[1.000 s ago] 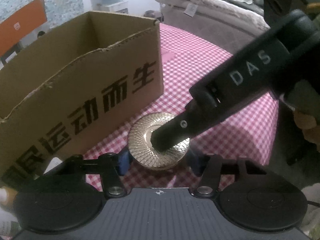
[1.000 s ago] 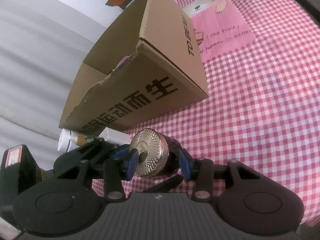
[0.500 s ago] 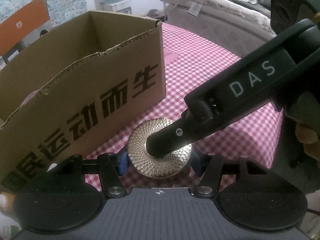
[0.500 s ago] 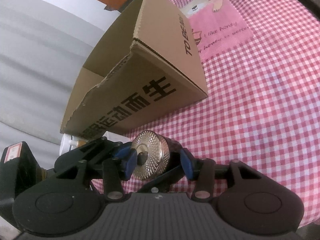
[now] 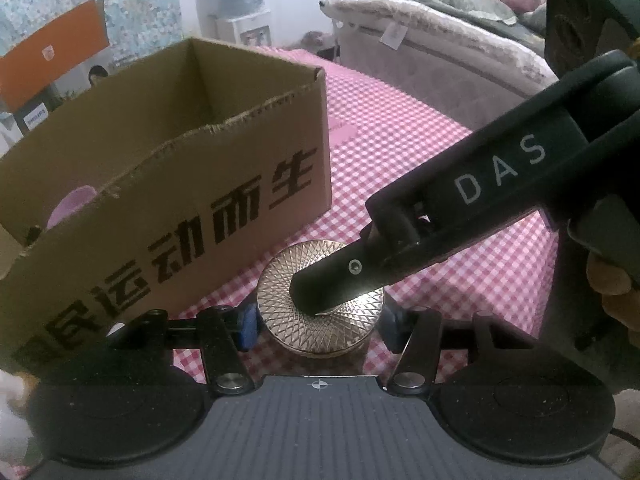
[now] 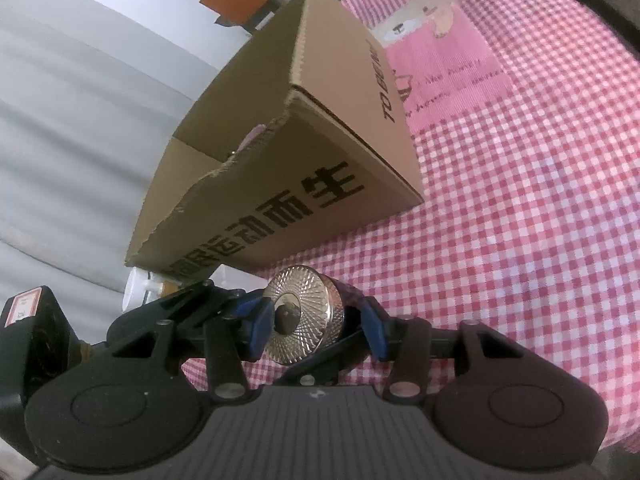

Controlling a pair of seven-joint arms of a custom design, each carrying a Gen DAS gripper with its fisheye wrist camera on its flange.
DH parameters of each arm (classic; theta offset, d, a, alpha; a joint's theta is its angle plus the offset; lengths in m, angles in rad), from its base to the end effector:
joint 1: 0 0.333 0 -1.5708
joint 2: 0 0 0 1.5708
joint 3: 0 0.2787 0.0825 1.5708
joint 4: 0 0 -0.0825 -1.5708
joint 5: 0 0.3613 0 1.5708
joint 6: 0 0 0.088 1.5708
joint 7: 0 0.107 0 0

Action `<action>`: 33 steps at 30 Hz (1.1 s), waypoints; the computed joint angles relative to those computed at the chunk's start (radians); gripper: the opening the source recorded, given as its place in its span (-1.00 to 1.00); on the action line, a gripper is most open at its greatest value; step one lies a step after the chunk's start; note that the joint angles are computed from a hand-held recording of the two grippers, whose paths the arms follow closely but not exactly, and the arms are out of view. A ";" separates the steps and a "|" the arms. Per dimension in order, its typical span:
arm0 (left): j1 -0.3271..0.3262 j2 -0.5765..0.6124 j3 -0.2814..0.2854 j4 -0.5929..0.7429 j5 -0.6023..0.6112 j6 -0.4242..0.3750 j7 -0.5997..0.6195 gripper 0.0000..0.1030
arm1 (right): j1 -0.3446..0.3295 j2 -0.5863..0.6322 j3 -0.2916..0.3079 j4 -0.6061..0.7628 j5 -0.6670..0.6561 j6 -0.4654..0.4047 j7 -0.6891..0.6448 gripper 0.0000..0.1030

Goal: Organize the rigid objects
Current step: 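Carry the gold jar into the box and open the right gripper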

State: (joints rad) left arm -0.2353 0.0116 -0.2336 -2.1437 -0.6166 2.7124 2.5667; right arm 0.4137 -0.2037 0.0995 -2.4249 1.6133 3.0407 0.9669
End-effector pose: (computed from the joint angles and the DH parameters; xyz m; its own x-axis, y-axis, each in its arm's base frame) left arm 0.5091 -0.2346 0.4305 -0.8115 -0.5811 -0.0621 -0.4261 0.6611 -0.6176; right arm 0.4309 0.1552 0.3982 -0.1420 -0.7029 -0.6970 -0.7474 0.5378 -0.3901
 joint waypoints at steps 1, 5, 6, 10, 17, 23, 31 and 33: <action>0.001 -0.010 0.001 -0.004 -0.012 -0.003 0.006 0.09 | 0.002 -0.005 0.004 -0.002 -0.018 0.008 0.018 -0.02; -0.008 -0.063 0.017 -0.025 -0.081 -0.008 0.054 0.09 | 0.016 -0.039 0.017 -0.021 -0.180 0.048 0.150 -0.03; -0.011 -0.074 0.026 -0.021 -0.097 -0.018 0.060 0.09 | 0.010 -0.053 0.028 -0.030 -0.276 0.055 0.230 -0.03; -0.015 -0.112 0.066 0.017 -0.161 -0.059 0.072 0.09 | -0.089 -0.101 0.104 -0.033 -0.648 0.030 0.483 -0.04; 0.020 -0.076 0.095 0.183 -0.095 -0.134 -0.050 0.08 | -0.089 -0.047 0.034 0.162 -0.901 -0.090 0.511 -0.04; 0.065 0.123 0.055 0.468 0.147 -0.231 -0.285 0.09 | -0.067 0.126 -0.060 0.429 -0.910 -0.243 0.448 -0.04; 0.066 0.532 0.028 1.011 0.403 -0.502 -0.584 0.09 | -0.177 0.444 -0.048 0.824 -1.039 -0.490 0.569 -0.04; 0.054 0.620 0.024 1.138 0.462 -0.565 -0.629 0.09 | -0.208 0.531 -0.040 0.932 -1.036 -0.562 0.581 -0.04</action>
